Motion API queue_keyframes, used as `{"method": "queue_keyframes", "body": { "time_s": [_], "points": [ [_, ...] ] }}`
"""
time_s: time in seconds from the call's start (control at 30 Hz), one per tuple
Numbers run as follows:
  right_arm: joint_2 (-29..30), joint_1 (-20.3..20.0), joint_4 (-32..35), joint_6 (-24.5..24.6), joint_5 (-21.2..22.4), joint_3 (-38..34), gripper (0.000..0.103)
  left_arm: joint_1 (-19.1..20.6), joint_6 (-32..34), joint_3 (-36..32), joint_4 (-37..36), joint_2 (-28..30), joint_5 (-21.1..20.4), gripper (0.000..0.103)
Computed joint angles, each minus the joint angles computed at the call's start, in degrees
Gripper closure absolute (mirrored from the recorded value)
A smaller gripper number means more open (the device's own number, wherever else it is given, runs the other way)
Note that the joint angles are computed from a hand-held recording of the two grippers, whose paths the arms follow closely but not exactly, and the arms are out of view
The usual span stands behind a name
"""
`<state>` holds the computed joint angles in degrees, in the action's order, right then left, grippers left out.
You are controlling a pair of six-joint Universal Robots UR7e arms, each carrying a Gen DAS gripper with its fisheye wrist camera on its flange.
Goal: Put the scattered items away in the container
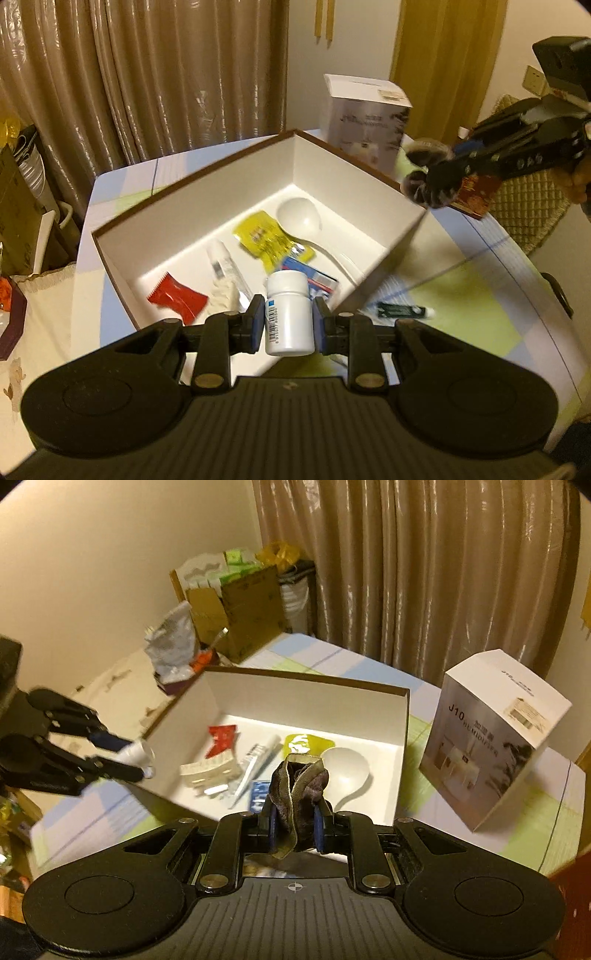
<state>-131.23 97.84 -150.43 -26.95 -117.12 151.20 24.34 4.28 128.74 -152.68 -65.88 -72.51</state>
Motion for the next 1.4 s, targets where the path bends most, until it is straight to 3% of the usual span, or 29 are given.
{"method": "queue_keyframes", "body": {
  "time_s": [0.23, 0.37, 0.73, 1.2, 1.23, 1.3, 1.33, 1.4],
  "points": [
    [12.2, -6.0, -6.3, -3.6, -1.4, -1.9, 0.081, 4.7, 2.0, -7.8, 3.7, 7.6, -2.7, 0.081],
    [16.0, -8.2, -7.0, -4.4, -2.5, -2.3, 0.081, 7.2, 1.2, -11.3, 6.7, 11.4, -4.7, 0.081],
    [19.4, -12.2, -6.9, -6.2, -3.7, -2.2, 0.081, 9.9, -0.8, -14.8, 11.7, 17.9, -4.8, 0.081],
    [21.9, -12.4, -5.5, -5.5, -6.4, -3.2, 0.081, 10.1, -0.8, -14.4, 11.1, 17.7, -3.0, 0.076],
    [21.8, -12.6, -4.8, -5.5, -5.9, -3.5, 0.079, 10.1, -0.8, -14.3, 11.0, 17.5, -2.7, 0.076],
    [21.4, -12.7, -5.4, -6.1, -4.6, -3.2, 0.019, 9.9, -0.8, -14.1, 10.9, 17.1, -1.7, 0.075],
    [21.2, -12.4, -6.7, -7.1, -4.0, -2.8, 0.012, 9.8, -0.9, -13.9, 10.8, 16.8, -1.2, 0.073],
    [21.1, -11.8, -6.2, -7.2, -3.4, -2.9, 0.011, 9.6, -1.1, -13.6, 10.4, 16.3, -0.3, 0.066]
  ]
}}
